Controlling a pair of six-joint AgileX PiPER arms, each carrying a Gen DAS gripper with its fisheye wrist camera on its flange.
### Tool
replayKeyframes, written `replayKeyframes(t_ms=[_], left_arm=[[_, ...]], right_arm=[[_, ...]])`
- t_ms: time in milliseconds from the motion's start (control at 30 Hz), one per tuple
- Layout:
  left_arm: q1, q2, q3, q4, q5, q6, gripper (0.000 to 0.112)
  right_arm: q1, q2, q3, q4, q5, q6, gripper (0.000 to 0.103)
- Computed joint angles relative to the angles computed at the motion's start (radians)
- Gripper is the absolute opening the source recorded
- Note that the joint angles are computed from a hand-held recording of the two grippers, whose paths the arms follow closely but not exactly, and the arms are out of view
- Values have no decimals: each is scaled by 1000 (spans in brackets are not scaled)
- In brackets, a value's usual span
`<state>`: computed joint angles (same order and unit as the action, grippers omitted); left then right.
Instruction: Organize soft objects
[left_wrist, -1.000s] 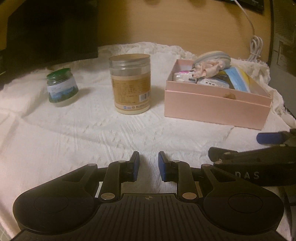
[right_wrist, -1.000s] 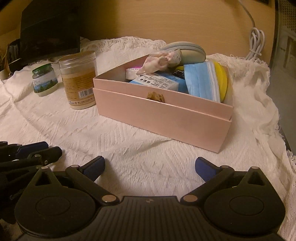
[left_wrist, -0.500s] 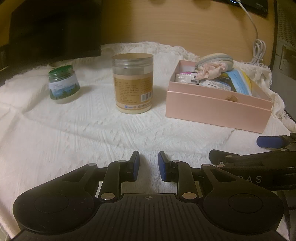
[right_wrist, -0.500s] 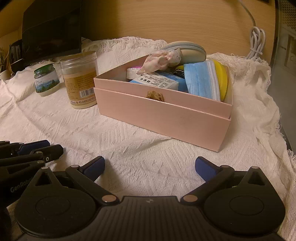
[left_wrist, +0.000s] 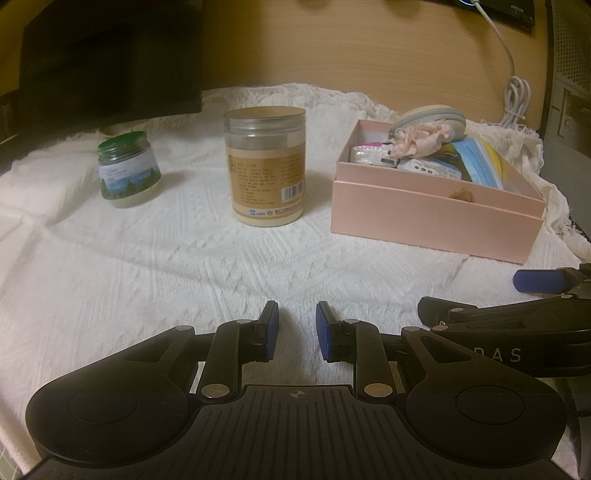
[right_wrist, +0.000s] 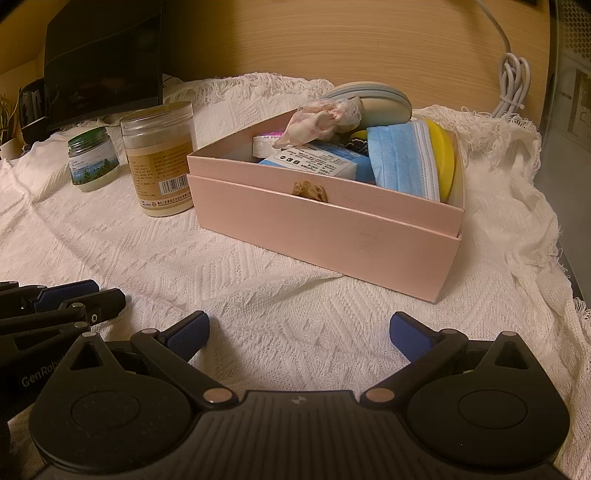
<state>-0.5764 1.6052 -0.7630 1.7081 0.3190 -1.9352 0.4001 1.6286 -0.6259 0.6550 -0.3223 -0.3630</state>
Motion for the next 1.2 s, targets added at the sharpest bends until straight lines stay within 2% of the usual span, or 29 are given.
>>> replayKeyframes(t_ms=[1200], left_arm=[[-12,4,-5,-21,16,21,25]], right_arm=[[4,2,-1,17,-2,-16,103]])
